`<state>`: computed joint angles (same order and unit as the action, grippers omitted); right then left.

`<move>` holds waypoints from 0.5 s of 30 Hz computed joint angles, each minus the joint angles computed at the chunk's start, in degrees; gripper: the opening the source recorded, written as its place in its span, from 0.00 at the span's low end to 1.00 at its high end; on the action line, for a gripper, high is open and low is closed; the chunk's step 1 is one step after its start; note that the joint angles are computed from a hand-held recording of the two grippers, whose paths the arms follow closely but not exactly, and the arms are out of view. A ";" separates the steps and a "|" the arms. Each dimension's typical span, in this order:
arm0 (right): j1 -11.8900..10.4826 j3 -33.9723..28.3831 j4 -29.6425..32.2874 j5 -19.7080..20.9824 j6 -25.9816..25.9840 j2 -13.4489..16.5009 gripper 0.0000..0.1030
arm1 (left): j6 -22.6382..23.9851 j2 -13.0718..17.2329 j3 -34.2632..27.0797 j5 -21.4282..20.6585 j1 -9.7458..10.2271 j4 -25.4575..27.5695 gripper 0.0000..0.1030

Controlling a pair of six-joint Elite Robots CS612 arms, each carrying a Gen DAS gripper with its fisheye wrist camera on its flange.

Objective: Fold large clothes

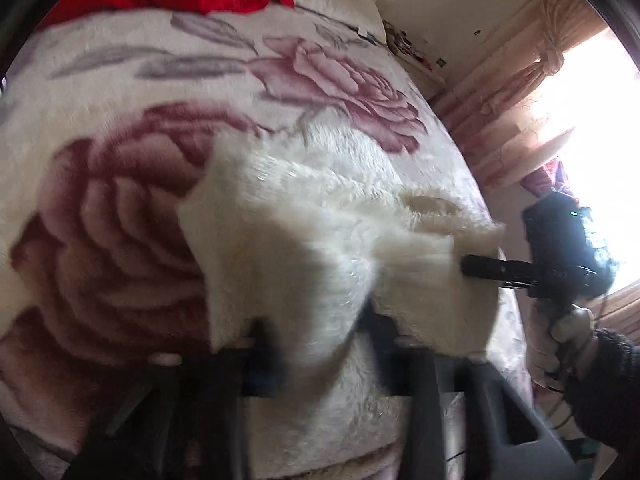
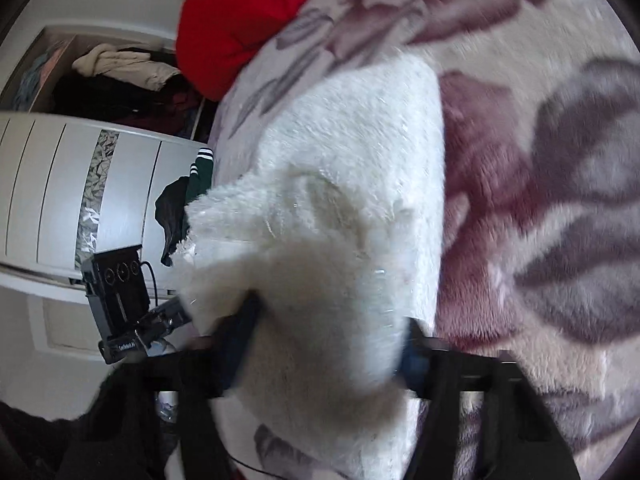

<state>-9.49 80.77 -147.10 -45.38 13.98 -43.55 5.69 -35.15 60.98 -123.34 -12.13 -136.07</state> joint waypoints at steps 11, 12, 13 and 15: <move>-0.30 3.34 -14.95 -1.30 7.23 -3.93 0.18 | -10.96 3.07 -7.83 -4.51 0.68 -2.73 0.12; -0.03 1.76 -15.66 -2.22 8.94 -3.08 0.18 | -11.47 4.24 -9.95 -4.27 0.65 -1.53 0.12; 0.03 0.53 -15.79 -2.35 10.02 -2.26 0.18 | -11.84 6.30 -13.80 -4.39 0.57 1.24 0.12; 0.52 -3.60 -14.38 -5.11 12.66 0.23 0.17 | -12.27 10.18 -20.99 -4.38 0.39 6.43 0.12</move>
